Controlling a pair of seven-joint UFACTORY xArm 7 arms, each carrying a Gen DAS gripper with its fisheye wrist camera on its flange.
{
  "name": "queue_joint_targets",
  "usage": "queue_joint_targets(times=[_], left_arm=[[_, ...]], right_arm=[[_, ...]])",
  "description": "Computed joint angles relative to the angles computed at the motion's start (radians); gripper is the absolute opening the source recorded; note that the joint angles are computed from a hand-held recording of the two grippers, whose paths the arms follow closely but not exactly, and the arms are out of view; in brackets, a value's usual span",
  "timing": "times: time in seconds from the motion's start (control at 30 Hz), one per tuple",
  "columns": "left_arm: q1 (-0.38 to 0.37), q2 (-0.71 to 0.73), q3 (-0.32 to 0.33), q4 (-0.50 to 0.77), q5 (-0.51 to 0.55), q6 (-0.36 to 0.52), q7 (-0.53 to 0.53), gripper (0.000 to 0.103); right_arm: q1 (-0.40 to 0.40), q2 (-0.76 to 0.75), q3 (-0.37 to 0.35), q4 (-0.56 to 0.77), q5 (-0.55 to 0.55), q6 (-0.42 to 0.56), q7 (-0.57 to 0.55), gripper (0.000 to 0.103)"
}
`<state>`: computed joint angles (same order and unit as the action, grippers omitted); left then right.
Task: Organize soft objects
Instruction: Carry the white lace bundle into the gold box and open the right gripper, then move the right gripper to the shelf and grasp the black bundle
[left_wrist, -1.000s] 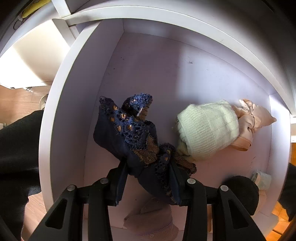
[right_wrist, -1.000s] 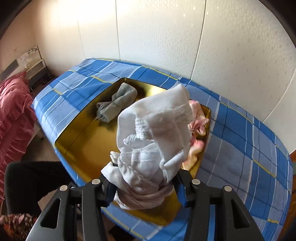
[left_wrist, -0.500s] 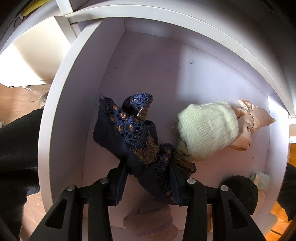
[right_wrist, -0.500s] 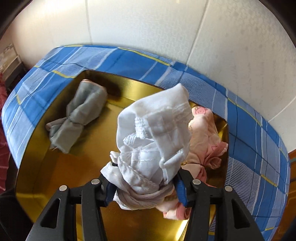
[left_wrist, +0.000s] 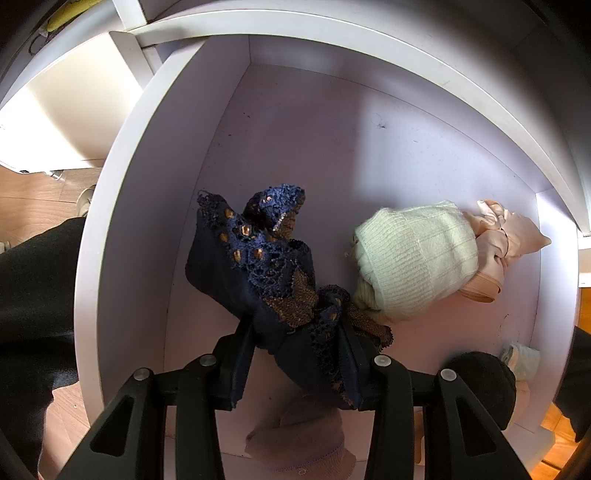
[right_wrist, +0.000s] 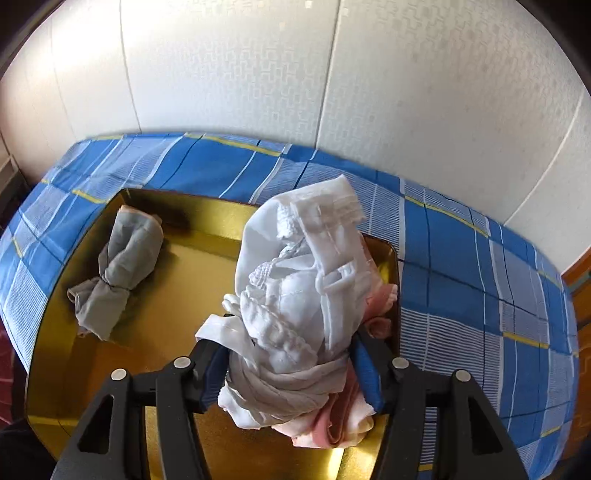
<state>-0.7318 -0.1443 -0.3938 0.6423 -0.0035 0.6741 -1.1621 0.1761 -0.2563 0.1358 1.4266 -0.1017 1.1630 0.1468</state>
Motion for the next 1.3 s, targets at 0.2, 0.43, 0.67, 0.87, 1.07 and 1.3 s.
queue_joint_targets(times=[0.2, 0.43, 0.67, 0.87, 1.07, 1.3], left_arm=[[0.000, -0.001, 0.000, -0.002, -0.002, -0.004, -0.003, 0.042], [0.000, 0.006, 0.000, 0.006, 0.006, 0.002, -0.005, 0.043], [-0.001, 0.007, 0.000, 0.008, 0.007, 0.005, -0.004, 0.043], [0.000, 0.007, 0.001, 0.004, 0.005, -0.001, -0.007, 0.043], [0.001, 0.008, 0.001, 0.004, 0.007, -0.002, -0.008, 0.044], [-0.001, 0.002, 0.001, 0.000, 0.004, -0.007, -0.010, 0.043]], right_arm=[[0.006, 0.042, 0.011, 0.033, -0.040, 0.039, -0.022, 0.074], [-0.001, 0.020, 0.014, 0.023, -0.094, -0.022, 0.013, 0.087], [0.006, 0.012, 0.004, 0.024, -0.056, -0.023, -0.013, 0.087], [-0.002, 0.010, -0.064, 0.033, 0.183, -0.013, 0.003, 0.087], [0.009, -0.032, -0.076, -0.010, 0.197, -0.067, -0.004, 0.080], [0.061, -0.024, -0.036, -0.042, 0.325, -0.096, -0.128, 0.033]])
